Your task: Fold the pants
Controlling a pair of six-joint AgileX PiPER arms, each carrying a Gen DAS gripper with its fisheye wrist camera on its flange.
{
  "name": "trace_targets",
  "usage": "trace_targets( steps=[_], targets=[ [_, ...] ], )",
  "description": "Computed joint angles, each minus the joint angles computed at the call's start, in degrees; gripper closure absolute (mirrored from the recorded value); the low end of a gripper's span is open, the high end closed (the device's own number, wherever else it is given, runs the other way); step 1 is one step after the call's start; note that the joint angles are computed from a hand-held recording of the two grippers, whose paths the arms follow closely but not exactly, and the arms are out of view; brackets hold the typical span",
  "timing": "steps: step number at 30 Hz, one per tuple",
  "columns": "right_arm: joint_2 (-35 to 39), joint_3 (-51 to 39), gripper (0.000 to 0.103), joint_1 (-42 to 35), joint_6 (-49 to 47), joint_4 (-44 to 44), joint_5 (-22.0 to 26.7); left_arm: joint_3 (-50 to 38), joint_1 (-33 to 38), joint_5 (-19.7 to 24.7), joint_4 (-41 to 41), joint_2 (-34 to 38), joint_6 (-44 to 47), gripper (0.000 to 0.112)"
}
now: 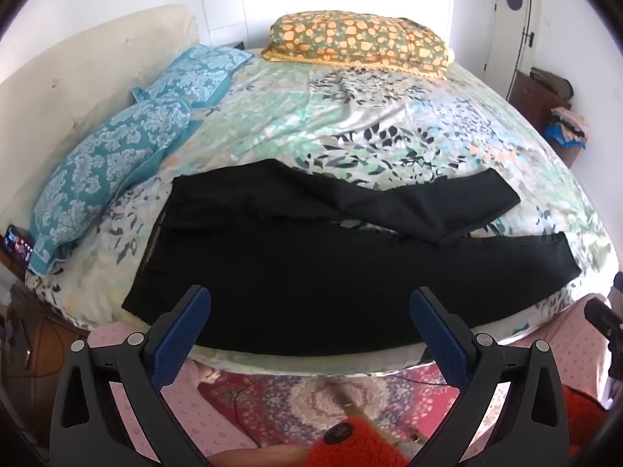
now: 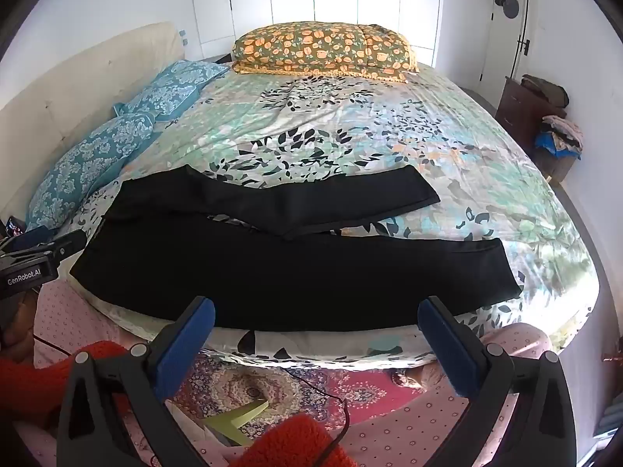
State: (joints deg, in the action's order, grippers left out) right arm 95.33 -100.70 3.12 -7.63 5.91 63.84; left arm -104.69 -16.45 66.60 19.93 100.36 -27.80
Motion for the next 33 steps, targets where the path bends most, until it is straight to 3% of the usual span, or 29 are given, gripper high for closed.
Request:
trace_targets(
  steps=[5, 33],
  targets=[
    [-0.1, 0.0, 0.0, 0.0, 0.0, -0.3, 0.1, 3.0, -0.8, -1.8, 1.2, -0.9, -1.5, 0.01],
    [-0.8, 0.9, 0.0, 1.5, 2.2, -4.9, -2.1, -0.1, 1.4, 2.0, -3.3, 1.5, 0.1, 0.01]
  ],
)
